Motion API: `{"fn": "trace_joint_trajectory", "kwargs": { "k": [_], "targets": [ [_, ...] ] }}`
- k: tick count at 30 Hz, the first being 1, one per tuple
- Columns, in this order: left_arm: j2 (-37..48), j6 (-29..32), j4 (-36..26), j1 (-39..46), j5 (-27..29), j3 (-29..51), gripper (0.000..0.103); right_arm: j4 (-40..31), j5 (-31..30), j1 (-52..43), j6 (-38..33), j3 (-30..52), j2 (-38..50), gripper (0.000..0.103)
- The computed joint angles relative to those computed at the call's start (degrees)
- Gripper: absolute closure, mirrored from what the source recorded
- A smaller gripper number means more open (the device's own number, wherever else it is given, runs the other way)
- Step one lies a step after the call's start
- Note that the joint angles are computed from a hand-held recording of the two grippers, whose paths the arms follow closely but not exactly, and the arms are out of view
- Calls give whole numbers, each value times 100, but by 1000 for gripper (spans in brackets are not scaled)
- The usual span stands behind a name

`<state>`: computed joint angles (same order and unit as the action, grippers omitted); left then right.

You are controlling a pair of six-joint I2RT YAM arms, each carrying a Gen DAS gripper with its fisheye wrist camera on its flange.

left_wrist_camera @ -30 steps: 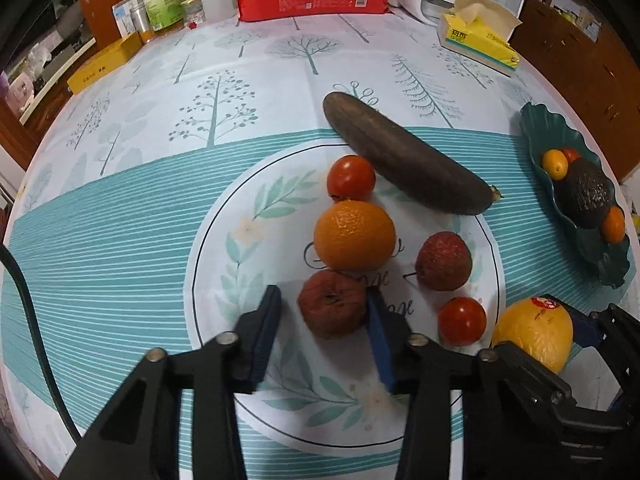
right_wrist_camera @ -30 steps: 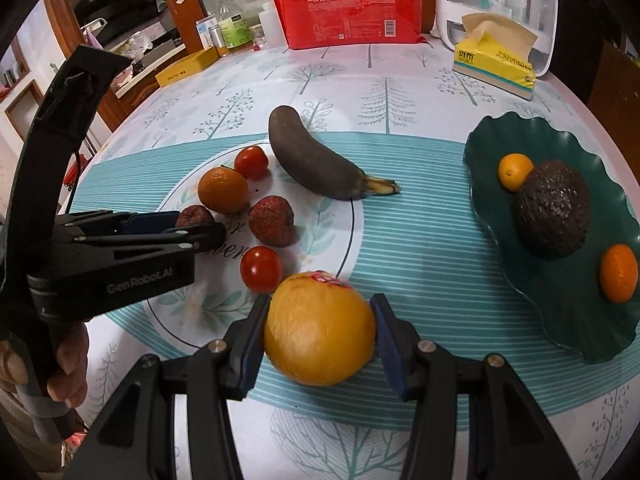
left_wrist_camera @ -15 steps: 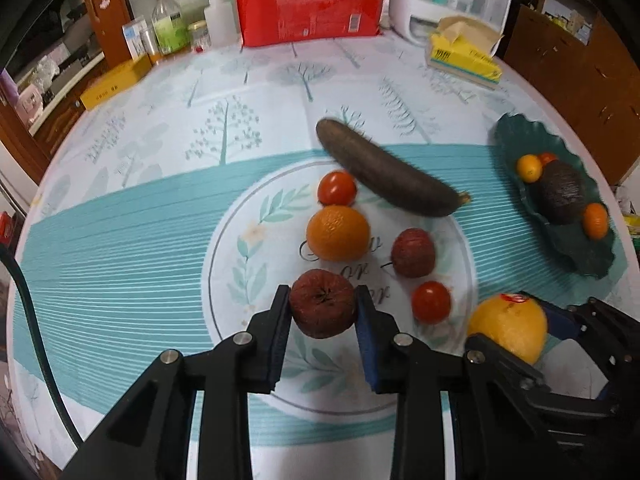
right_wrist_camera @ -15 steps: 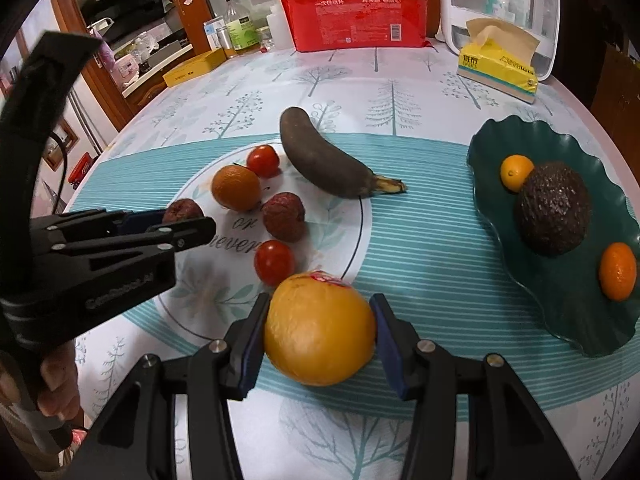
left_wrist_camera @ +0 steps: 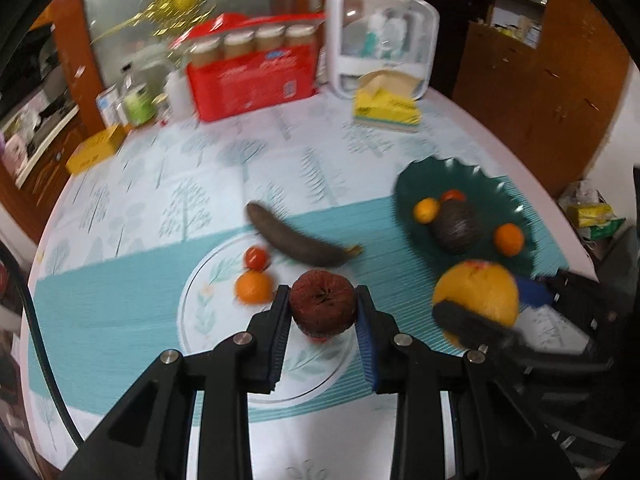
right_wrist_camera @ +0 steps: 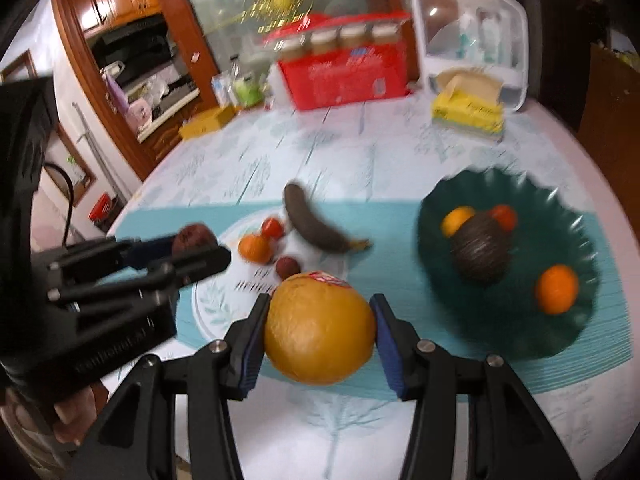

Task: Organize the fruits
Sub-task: 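Carry the grapefruit and lychee toward the green plate with both tools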

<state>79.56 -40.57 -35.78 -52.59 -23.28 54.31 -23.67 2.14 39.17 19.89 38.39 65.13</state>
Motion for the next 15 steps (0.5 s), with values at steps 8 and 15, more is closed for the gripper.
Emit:
{"fn": "trace_joint_trajectory", "kwargs": {
  "k": [8,15],
  "targets": [
    [1414,794,-758,44,-55,2502,74,-1117,-246,-1846,-1249,1122,-485,53],
    [3040,1330,-1577,383,78,5029,74,-1354,-828,-3302,-1922,2032,-29,53]
  ]
}}
